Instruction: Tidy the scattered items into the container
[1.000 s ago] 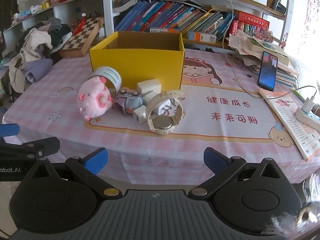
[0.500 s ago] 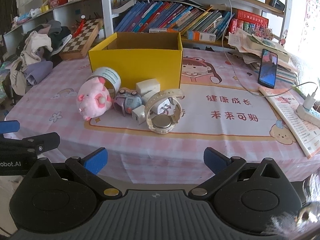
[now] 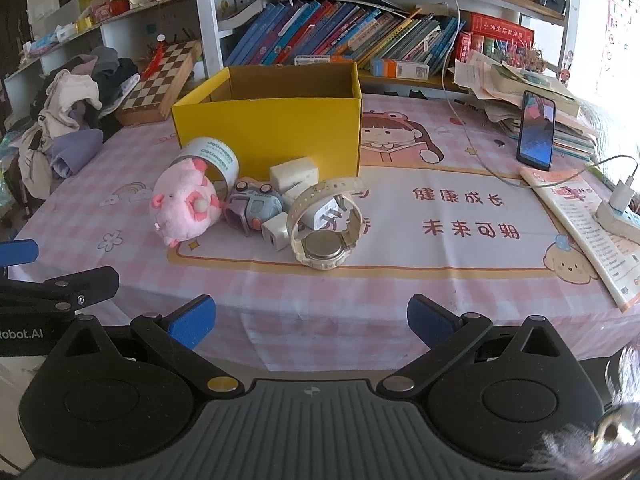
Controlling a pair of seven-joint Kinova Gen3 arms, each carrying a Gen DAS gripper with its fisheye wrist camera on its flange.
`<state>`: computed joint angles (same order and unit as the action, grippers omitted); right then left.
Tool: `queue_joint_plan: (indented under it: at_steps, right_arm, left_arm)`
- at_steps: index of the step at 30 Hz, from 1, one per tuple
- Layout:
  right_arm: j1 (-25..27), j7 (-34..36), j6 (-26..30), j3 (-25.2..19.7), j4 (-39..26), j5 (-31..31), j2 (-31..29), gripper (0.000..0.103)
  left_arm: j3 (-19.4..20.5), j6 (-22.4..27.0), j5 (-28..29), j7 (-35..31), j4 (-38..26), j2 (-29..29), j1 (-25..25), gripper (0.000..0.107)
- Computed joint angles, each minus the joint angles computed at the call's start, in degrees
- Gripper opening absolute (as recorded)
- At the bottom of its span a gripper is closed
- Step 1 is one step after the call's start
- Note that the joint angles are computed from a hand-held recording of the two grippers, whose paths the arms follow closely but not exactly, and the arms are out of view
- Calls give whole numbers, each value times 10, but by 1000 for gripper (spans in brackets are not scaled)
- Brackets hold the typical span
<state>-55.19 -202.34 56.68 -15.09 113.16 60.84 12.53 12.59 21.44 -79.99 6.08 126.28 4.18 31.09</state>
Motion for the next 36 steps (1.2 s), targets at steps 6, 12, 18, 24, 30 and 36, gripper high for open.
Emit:
queue_joint_plan:
  at_steps: [6,12,18,24,30,36]
  right_arm:
    - [3,17,-3,1,-6,-6,2,103]
    - [2,26,3,1,-12,-14,2,103]
    - [1,40,3,4,-20,-22,5,102]
    - [4,34,-20,5,-14,-13,-1,100]
    - [3,41,-16,6,-24,-15,5,100]
    - [0,71,-5,9,-44,-31,16,100]
  left_arm:
    - [-9,-54,-24,17,8,-9,-21,103]
    - [-10,-72,-49,36,13,-12,-31,103]
    - [-8,-87,-83,65,18,-16,-43,103]
    - [-3,-97,-124,104,26,-20,-60,103]
    - [-4,-95,-111,90,27,-19,-64,103]
    - [-4,-112,-164,134,33,-22,-78,103]
